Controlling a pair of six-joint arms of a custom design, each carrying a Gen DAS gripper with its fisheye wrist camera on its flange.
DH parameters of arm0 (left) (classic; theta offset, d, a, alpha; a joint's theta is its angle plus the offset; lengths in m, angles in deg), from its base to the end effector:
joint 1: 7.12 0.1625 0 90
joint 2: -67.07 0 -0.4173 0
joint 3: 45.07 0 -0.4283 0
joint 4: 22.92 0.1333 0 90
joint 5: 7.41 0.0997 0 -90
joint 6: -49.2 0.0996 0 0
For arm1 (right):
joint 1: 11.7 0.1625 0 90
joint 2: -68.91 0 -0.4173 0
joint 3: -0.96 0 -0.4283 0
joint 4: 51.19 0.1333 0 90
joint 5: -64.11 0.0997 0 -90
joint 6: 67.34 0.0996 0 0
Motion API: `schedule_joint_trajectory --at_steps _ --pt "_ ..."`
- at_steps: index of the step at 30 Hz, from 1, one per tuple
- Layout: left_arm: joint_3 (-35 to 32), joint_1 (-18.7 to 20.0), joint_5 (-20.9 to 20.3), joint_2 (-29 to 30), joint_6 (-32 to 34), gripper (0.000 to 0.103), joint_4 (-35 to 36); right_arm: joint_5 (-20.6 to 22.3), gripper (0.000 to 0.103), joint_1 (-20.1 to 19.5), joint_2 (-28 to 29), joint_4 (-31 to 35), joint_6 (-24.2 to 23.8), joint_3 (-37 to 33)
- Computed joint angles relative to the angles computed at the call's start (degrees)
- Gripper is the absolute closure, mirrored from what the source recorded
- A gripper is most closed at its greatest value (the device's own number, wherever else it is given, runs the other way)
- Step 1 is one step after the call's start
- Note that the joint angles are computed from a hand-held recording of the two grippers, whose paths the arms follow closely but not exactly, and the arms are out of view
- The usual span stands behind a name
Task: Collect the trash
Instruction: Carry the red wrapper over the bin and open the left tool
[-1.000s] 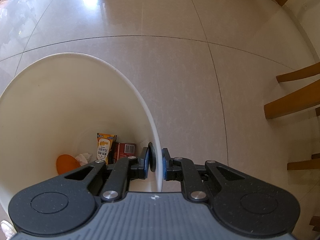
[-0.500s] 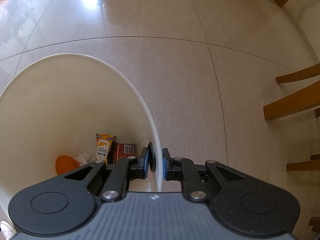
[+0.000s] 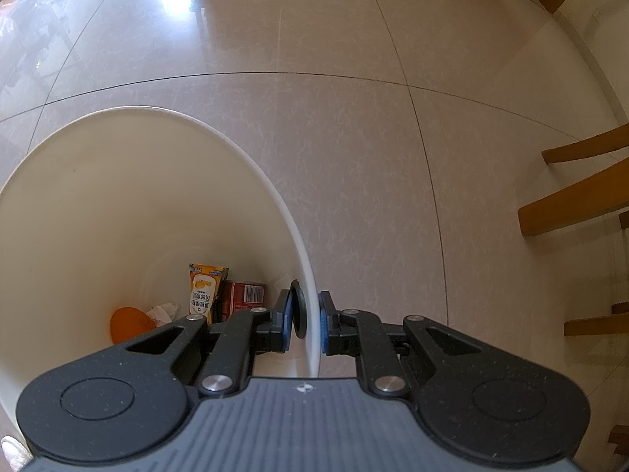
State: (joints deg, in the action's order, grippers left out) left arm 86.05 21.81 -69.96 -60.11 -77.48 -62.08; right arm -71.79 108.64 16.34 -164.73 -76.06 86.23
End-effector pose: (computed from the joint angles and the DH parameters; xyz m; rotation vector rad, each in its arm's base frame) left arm -0.0537 -0.2344 0.3331 -0.9364 1.9550 -0.5993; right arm 0.4076 -0.5742 0.1782 0.8523 -2.1666 0.0017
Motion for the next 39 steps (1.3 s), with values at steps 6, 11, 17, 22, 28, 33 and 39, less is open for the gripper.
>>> schedule_joint_trajectory --at_steps 6,11,17,22,28,33,39 --pt "-7.57 -0.05 -0.12 7.60 6.34 0.053 -0.15 -0.37 0.086 0.09 -0.17 -1.36 -1.53 0.74" --pt "-15.01 -1.28 2.48 13.81 11.23 0.053 -1.03 -0.18 0.086 -0.01 -0.20 -1.19 -0.94 0.73" --pt "-24.04 -2.16 6.64 22.10 20.27 0.053 -4.59 0.01 0.086 -0.10 -0.08 -0.85 -0.64 0.23" --pt "-32.61 -2.07 10.54 30.38 30.43 0.053 -7.99 -0.16 0.086 -0.02 -0.31 -1.49 -1.25 0.75" --pt "-39.49 -0.88 15.47 38.13 42.15 0.053 -15.64 -0.42 0.086 0.11 -0.33 -1.95 -1.57 1.08" --pt "-39.91 0.63 18.48 41.06 50.23 0.052 -27.15 -0.32 0.086 0.07 -0.52 -2.37 -1.64 1.46" --pt "-38.94 2.09 19.84 43.12 54.02 0.027 -34.10 -0.35 0.086 0.01 -0.58 -2.61 -2.00 1.44"
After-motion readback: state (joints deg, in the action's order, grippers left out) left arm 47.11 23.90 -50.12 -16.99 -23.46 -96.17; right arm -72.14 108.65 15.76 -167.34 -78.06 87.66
